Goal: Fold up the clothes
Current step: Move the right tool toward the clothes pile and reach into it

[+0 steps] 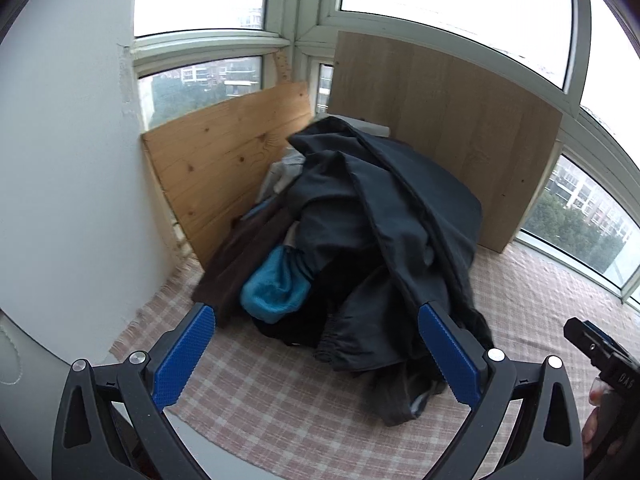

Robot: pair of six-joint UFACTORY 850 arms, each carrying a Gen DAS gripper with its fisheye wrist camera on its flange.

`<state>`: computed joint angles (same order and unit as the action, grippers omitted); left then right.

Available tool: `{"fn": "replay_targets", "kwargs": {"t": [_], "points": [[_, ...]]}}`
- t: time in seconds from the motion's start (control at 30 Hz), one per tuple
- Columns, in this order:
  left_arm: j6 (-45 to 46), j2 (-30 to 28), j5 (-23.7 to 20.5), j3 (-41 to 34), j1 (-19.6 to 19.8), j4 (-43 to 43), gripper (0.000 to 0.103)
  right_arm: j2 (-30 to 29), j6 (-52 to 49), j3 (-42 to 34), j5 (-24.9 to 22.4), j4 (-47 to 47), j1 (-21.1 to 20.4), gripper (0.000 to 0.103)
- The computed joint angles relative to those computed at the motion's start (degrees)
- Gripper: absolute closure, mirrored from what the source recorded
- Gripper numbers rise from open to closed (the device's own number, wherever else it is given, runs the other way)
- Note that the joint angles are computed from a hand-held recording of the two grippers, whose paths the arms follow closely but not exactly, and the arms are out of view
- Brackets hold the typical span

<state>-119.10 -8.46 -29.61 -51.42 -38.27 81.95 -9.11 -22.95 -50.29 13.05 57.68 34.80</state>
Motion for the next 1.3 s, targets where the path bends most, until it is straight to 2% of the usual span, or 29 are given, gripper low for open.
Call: {"fn": "replay_targets", "kwargs": {"t": [0.1, 0.23, 0.3, 0.4, 0.5, 0.53, 0.63, 0.8, 0.9, 1.03, 1.27, 1.3], "points": [[-2.7, 0.7, -1.7, 1.6, 0.5, 3.2, 0.0, -2.3, -11.0, -2.3, 2.0, 11.1, 1.8, 0.0], [-18.8, 3.7, 4.3, 6.6, 4.1, 17.4, 0.0, -5.2, -21.7, -5.4, 2.1, 22.0, 3.2, 0.0], [-23.0, 4.4, 6.2, 7.8, 5.7, 20.9, 0.001, -6.6, -28.3, -7.0, 5.7, 27.0, 4.6, 0.0], [-16.3, 3.5, 4.5, 7.4, 6.3, 16.0, 0.001, -8.9, -35.8, -9.4, 12.3, 31.2, 7.0, 0.0], [-11.5, 2.9, 1.4, 7.2, 6.7, 11.4, 0.001, -10.8, -41.4, -12.1, 15.6, 33.6, 8.3, 0.0], [-11.9, 3.0, 1.9, 7.5, 7.3, 11.9, 0.001, -11.5, -43.6, -13.0, 16.0, 34.9, 8.5, 0.0], [-14.5, 3.4, 4.5, 8.5, 9.5, 14.7, 0.001, -13.6, -51.4, -16.4, 15.3, 40.1, 8.5, 0.0], [-15.9, 3.6, 6.2, 9.4, 11.0, 17.9, 0.001, -17.0, -63.1, -22.5, 10.0, 47.8, 7.9, 0.0], [-20.4, 4.3, 8.0, 10.6, 12.1, 22.2, 0.001, -19.0, -67.1, -26.1, 7.6, 48.7, 8.0, 0.0], [-23.8, 5.8, 7.7, 12.6, 12.8, 23.6, 0.001, -23.3, -75.6, -32.4, 9.4, 51.9, 8.1, 0.0], [-28.1, 8.0, 8.0, 15.8, 15.2, 25.5, 0.001, -32.3, -107.8, -47.7, 10.8, 81.4, 5.3, 0.0], [-28.6, 8.2, 8.0, 16.0, 15.4, 25.8, 0.001, -33.4, -110.5, -49.7, 11.5, 83.4, 5.6, 0.0]]}}
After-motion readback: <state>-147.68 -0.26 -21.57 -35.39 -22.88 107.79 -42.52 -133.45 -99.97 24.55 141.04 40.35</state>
